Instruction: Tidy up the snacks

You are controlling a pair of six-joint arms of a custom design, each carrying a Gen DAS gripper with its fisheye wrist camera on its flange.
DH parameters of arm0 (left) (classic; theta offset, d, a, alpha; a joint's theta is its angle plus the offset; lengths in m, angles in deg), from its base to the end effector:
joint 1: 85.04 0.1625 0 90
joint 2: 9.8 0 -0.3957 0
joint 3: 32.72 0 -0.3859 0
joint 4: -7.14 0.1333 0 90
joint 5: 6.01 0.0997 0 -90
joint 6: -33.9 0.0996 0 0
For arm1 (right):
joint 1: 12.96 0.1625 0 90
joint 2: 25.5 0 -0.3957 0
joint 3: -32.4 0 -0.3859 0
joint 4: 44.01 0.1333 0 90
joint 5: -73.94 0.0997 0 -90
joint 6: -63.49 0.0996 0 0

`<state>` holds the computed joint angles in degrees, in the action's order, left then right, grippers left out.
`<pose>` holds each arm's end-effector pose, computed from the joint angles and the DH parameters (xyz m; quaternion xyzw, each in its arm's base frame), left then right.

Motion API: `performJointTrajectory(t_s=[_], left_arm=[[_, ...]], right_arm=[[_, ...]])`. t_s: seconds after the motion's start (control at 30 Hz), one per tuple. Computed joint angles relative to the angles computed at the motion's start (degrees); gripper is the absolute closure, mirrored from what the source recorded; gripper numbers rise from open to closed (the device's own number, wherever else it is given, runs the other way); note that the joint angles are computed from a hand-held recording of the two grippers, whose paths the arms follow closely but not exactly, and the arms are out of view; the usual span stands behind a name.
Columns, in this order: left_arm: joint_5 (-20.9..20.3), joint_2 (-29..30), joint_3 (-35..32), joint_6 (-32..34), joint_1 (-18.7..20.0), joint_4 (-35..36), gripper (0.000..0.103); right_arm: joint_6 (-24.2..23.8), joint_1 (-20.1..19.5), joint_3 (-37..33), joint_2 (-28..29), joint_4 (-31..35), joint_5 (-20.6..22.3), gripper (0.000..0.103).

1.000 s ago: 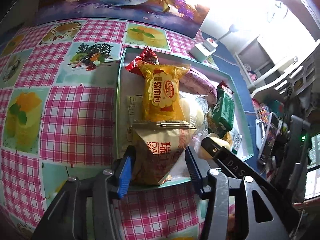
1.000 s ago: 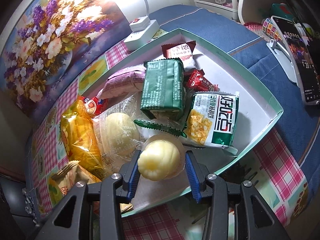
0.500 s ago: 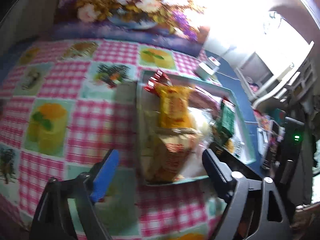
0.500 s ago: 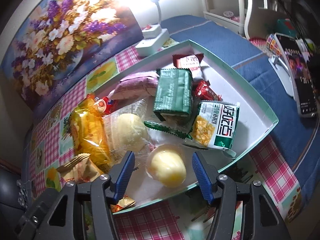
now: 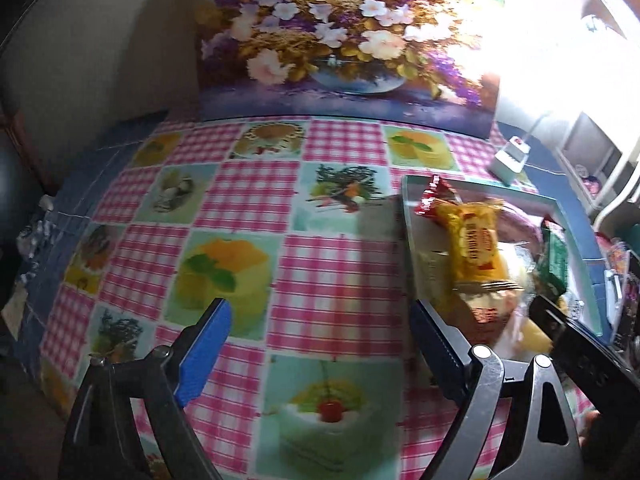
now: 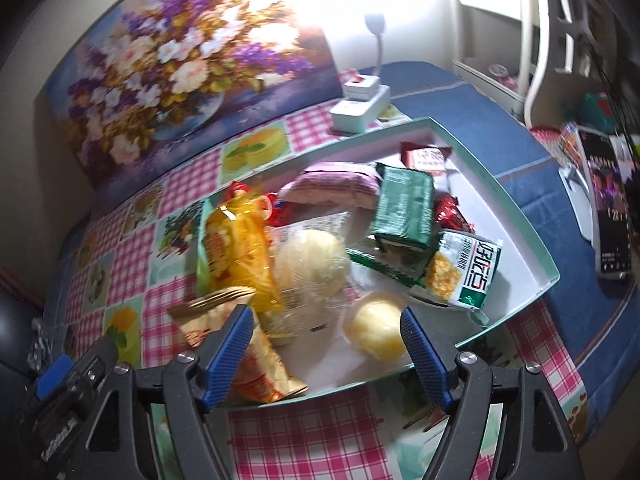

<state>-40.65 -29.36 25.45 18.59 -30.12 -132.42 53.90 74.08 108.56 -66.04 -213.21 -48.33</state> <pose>-0.2739 -0.7645 0.0175 0.1077 0.8760 -0.2733 0.3825 0.0416 -0.7478 0.2027 -0.0514 -0.8964 0.3262 0.2955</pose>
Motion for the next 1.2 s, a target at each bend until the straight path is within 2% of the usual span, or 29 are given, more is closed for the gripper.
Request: performJointTrajectory(t_s=[0.1,0.2,0.47,0.77,1.2], left_arm=[[2.69,0.21,-0.67,-1.46,0.00,2.32,0.013],[4.94,0.03,-0.32,-1.89,-0.16,2.96,0.013],[7.47,-0.75,0.94,-1.63,-0.32,2.55,0.013],[7.83,-0.95,0.99,-1.99,-0.39,3.04,0.013],[8.50,-0.70,-0.26,-4.58,0.07,7.90,0.013]], right_arm=[[-1.79,0.71,0.56,0.01,-1.31,-0.49,0.018],[-3.15,1.23,1.09,0.05,-3.16,-1.18,0.000],[-4.44,1.82,2.07,-0.43,-4.58,-1.53,0.000],[-6.30,2.62,2.16,-0.05,-5.21,-3.31,0.000],[-6.68,2.76,0.66,0.91,-1.93,-4.50,0.000]])
